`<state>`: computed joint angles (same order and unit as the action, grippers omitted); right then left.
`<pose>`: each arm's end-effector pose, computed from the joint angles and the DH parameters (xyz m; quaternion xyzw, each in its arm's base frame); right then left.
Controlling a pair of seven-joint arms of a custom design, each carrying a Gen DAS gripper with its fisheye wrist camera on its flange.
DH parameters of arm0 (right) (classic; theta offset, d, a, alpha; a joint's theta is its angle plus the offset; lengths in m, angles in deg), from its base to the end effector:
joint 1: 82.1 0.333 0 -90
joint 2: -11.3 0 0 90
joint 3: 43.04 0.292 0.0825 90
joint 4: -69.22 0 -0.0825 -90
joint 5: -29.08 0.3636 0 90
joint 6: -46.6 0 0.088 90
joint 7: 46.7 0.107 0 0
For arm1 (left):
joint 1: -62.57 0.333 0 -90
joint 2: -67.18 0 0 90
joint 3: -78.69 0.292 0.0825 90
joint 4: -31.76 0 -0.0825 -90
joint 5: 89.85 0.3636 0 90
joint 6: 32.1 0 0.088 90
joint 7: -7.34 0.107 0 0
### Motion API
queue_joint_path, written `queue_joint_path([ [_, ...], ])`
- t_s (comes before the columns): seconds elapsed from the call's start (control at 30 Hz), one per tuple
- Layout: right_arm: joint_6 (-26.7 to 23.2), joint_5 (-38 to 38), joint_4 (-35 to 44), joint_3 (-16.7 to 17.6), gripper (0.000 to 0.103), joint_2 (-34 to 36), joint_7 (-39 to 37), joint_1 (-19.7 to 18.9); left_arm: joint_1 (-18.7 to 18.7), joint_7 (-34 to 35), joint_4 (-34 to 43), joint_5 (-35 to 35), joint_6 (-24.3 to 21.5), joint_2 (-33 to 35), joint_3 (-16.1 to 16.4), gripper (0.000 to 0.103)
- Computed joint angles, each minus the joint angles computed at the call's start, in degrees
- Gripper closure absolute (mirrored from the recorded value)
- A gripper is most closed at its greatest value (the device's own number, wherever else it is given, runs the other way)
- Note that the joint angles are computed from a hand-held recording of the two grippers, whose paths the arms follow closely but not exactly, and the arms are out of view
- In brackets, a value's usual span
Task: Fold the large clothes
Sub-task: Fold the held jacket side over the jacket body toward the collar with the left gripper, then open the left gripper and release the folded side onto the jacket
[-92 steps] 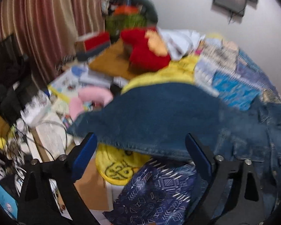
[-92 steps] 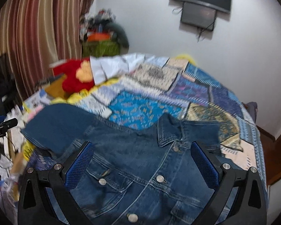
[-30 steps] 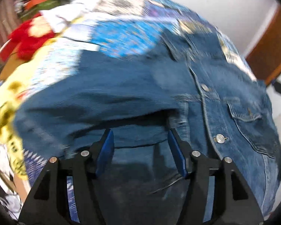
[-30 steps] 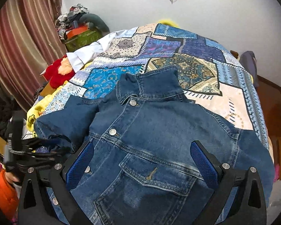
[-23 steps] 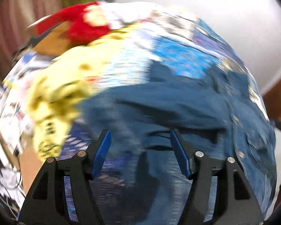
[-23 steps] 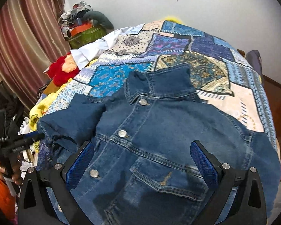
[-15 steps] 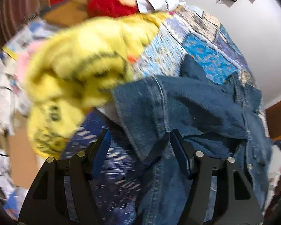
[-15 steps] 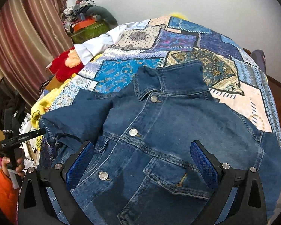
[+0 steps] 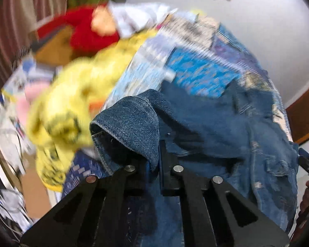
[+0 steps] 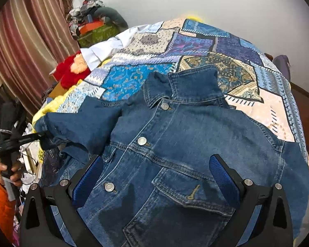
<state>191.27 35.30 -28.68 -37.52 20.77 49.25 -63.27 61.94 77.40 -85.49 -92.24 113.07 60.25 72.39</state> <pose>0.5814 0.2573 0.5462 -0.7464 0.5815 -0.1146 0.3025 0.5456 -0.0682 0.5460 -0.7537 0.5851 -0.2601 0.1480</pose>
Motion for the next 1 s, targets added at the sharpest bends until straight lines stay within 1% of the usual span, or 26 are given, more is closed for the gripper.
queue_joint_path([
  [0.1, 1.6, 2.7, -1.7, 0.0, 0.001, -1.3, -1.0, -0.9, -0.9, 0.3, 5.1, 2.6, 0.0, 0.2, -1.3, 0.098],
  [0.2, 3.5, 6.1, -4.4, -0.2, 0.001, -3.3, -2.2, -2.0, -2.5, 1.9, 12.1, 4.8, -0.8, 2.7, -2.5, 0.098],
  [0.27, 4.4, 7.4, -6.0, -0.6, 0.001, -4.7, -2.3, -2.5, -4.0, 2.7, 17.8, 7.3, -1.4, 5.7, -3.7, 0.098],
  [0.33, 5.4, 8.4, -7.6, -1.1, 0.001, -6.1, -2.3, -3.1, -5.8, 4.4, 22.7, 8.1, -2.2, 8.5, -4.6, 0.098],
  [0.47, 7.0, 10.3, -11.2, -2.2, 0.001, -9.4, -2.2, -4.4, -10.6, 5.7, 32.3, 12.3, -4.1, 16.0, -6.2, 0.098],
  [0.53, 7.5, 10.7, -12.8, -2.8, 0.001, -10.9, -2.0, -4.9, -13.3, 7.0, 36.9, 13.3, -6.4, 20.3, -6.7, 0.098],
  [0.57, 7.7, 10.7, -13.8, -3.1, 0.001, -11.9, -1.7, -5.2, -14.2, 7.8, 38.5, 13.0, -7.3, 22.0, -6.9, 0.098],
  [0.63, 7.9, 10.5, -15.5, -3.6, 0.001, -13.6, -1.2, -5.8, -16.3, 10.5, 42.7, 11.9, -10.7, 26.3, -7.5, 0.098],
  [0.7, 7.9, 10.5, -17.0, -4.1, 0.001, -15.2, -1.0, -6.1, -18.3, 12.2, 46.7, 11.8, -14.4, 30.1, -7.3, 0.098],
  [0.83, 7.8, 9.1, -19.6, -4.6, 0.001, -17.7, -0.4, -6.9, -20.5, 15.0, 51.7, 8.9, -20.1, 34.7, -7.7, 0.095],
  [0.9, 7.6, 8.2, -20.3, -4.7, 0.001, -18.4, -0.2, -7.1, -20.8, 16.2, 52.0, 7.0, -20.4, 34.9, -8.1, 0.095],
  [0.93, 7.6, 7.9, -20.4, -4.7, 0.001, -18.4, 0.0, -7.1, -20.9, 16.6, 51.9, 6.5, -20.2, 34.7, -8.1, 0.093],
  [0.97, 7.5, 7.7, -20.3, -4.7, 0.001, -18.4, 0.1, -7.1, -21.0, 17.2, 51.8, 6.1, -19.6, 34.2, -8.0, 0.087],
  [1.0, 7.4, 7.7, -20.2, -4.7, 0.001, -18.2, 0.2, -7.1, -21.0, 17.6, 51.1, 5.9, -18.5, 33.4, -7.9, 0.084],
])
